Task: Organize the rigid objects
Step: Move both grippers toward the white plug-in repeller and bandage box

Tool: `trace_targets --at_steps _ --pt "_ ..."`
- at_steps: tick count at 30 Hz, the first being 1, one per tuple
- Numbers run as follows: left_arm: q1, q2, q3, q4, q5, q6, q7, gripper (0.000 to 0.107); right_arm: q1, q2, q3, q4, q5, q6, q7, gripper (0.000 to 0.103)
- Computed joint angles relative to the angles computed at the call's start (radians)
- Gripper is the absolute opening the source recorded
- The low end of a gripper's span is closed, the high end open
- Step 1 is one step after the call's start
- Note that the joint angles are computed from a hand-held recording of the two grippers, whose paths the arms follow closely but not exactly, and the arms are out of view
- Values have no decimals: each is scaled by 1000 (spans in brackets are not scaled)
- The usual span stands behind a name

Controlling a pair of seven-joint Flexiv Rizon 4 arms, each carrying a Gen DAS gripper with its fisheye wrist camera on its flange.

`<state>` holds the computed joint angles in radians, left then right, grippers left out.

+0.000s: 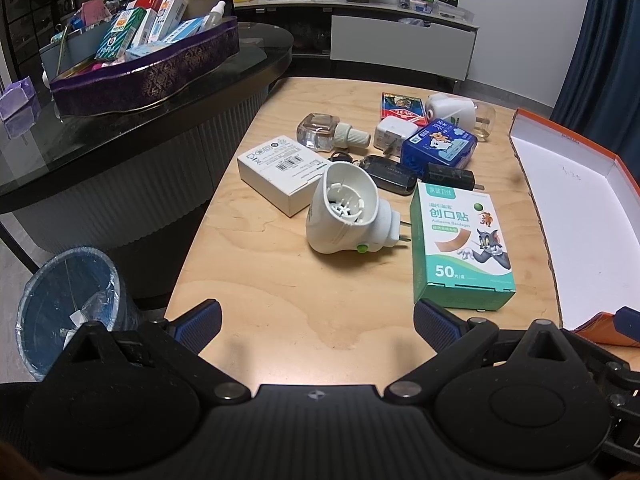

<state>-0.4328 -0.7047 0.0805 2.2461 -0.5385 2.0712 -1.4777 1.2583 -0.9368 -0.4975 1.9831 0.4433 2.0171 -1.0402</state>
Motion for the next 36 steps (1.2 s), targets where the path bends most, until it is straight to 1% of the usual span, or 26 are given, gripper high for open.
trace_targets --at_steps 4,10,13,15,20,23,29,31,36 --pt "-1 -1 1 0 0 0 -1 103 17 -22 -19 -9 14 11 0 100" --pt "7 -8 -2 -7 9 -3 -1 103 17 -11 -17 -5 10 -7 -3 100" --pt "9 -12 -2 -11 14 -6 -1 103 19 -19 -22 -7 10 0 -3 100" --pt "11 -13 -2 -13 17 -9 0 103 27 -43 -30 -21 28 31 2 100" --pt "24 -20 -7 -22 33 -13 -4 103 22 -47 -20 -36 44 34 -14 100" --pt "42 -31 -10 -36 57 -2 0 103 -9 -29 19 -42 40 42 -22 100" --pt "96 -62 -26 -95 107 4 19 103 -29 -27 41 -60 44 43 -46 100" --pt "130 -76 -49 -119 143 11 19 103 -28 -32 38 -68 47 42 -54 100" --pt "179 -118 -84 -180 198 -6 23 103 -51 -38 53 -92 39 48 -78 100"
